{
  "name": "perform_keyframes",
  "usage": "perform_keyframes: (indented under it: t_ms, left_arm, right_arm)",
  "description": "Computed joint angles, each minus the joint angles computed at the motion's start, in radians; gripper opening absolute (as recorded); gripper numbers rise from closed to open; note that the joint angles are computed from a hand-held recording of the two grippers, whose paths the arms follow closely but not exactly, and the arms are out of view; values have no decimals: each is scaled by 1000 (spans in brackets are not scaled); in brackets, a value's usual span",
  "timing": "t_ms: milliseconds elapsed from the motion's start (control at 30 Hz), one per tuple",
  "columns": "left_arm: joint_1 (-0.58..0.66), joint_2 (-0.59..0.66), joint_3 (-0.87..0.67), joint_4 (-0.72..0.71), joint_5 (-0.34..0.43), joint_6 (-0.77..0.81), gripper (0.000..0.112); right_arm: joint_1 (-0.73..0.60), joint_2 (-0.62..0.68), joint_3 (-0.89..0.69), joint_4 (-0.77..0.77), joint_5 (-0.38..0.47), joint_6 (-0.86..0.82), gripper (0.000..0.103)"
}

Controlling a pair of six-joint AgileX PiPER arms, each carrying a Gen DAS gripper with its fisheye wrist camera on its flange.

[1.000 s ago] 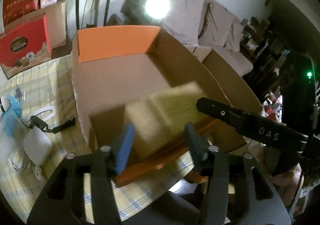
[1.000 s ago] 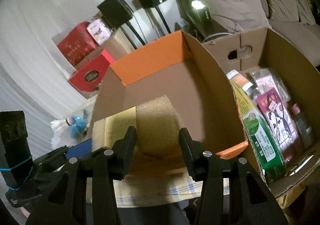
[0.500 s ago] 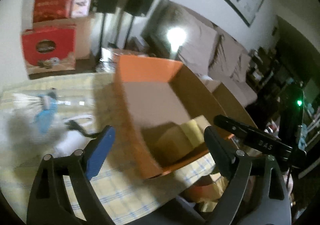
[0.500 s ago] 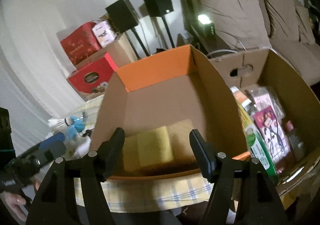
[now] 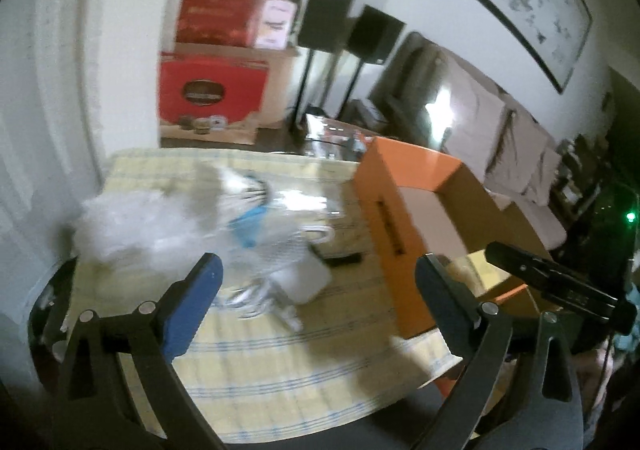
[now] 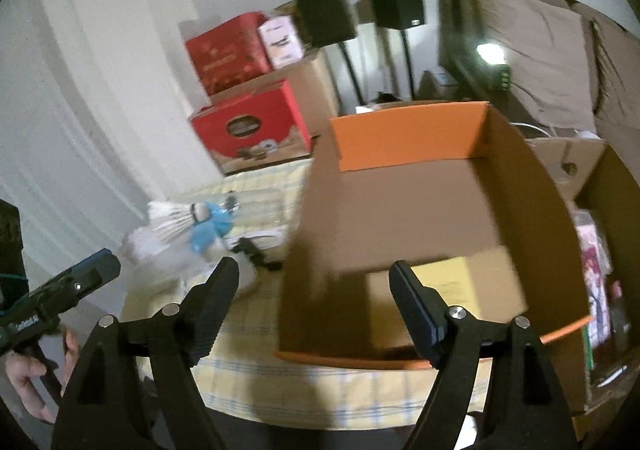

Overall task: Organize objects
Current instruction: 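Return the right tool to the table and grasp the clear plastic tube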

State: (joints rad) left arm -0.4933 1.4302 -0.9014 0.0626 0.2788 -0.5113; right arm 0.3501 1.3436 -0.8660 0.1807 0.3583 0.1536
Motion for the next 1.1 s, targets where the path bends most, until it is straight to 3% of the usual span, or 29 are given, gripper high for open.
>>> perform_keyframes:
  t_ms: [133,400,467,767,1100]
  left_arm:
    - [56,-42,63,-12,-11,33,96]
    - [253,-77,164,-427,-26,459,96]
    - [288,-78,179,-505,-26,540,96]
    - [480,25,223,-1125,24,1184,96]
    - [488,165,182,-1421,53,1475,92]
  right_arm:
    - [68,43,-34,-61,-9,63,81]
    - [159,138,-108,-102,-7,106,81]
    - [166,167,-128,-58,-9,69,81]
    - [184,329,-260,199,-7,-146,81]
    - [184,521,-423,343,25,-279,80]
